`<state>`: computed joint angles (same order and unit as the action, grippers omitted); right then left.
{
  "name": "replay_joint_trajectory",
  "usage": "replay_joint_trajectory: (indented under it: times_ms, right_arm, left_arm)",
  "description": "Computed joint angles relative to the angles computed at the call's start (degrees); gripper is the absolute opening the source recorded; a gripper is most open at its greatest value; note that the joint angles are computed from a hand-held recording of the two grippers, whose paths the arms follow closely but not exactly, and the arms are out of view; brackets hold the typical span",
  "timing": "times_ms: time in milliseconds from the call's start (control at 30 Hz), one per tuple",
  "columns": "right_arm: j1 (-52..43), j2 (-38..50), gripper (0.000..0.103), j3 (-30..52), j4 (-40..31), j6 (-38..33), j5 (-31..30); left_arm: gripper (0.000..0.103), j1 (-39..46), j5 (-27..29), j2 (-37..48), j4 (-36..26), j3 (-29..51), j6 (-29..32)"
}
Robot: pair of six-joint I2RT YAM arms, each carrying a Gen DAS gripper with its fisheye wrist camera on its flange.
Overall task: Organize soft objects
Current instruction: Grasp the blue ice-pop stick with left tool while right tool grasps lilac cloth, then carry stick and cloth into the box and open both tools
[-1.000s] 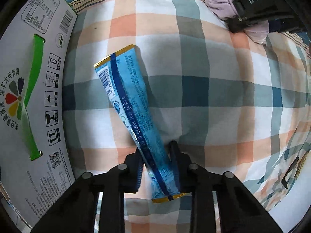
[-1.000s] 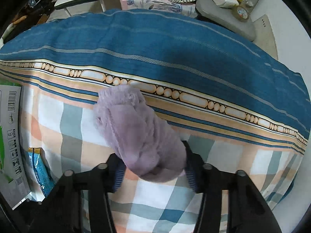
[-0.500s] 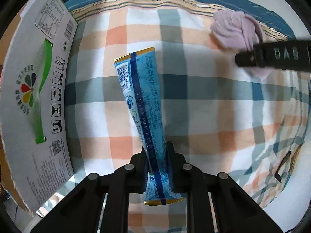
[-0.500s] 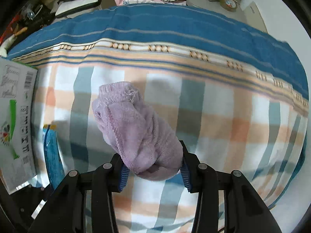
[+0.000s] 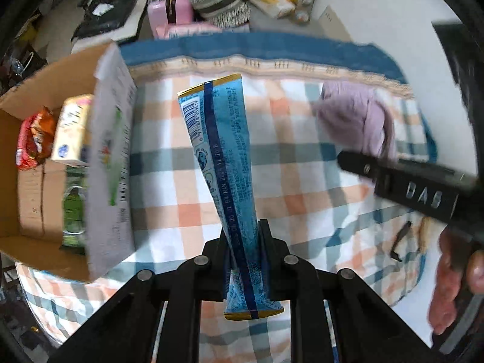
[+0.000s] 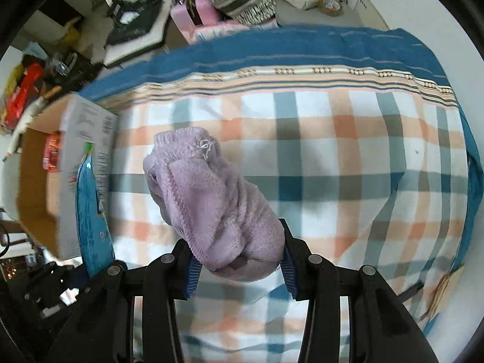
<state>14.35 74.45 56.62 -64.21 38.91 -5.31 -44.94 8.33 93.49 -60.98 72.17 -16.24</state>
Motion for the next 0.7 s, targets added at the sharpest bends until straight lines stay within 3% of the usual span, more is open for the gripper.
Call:
replay_joint_trajectory:
  times_ms: [200,333,500,700]
  right_arm:
    - [14.97,2.09,0.046,10.81,-1.94,14.25,2.86]
    - [22.04,10.48,0.046,21.43,-1.89,20.54,5.66]
    - [29.73,23.50,0.046,37.41,-1.87,27.18,7.07]
    - [34.42,40.51,0.046,59.83,-6.39,29.64,6.66]
  left_arm:
    - [0.013,11.31,0.21,-4.73,-8.16,7.31,10.74]
    - [0.013,20.92,-0.09,-4.64,-13.31,14.13,19.66]
    - [0.013,33.14,0.45,-2.37,-15.15,19.28,29.50]
    - [0.013,45.38,2.29,4.50,-17.13,27.01,38.85]
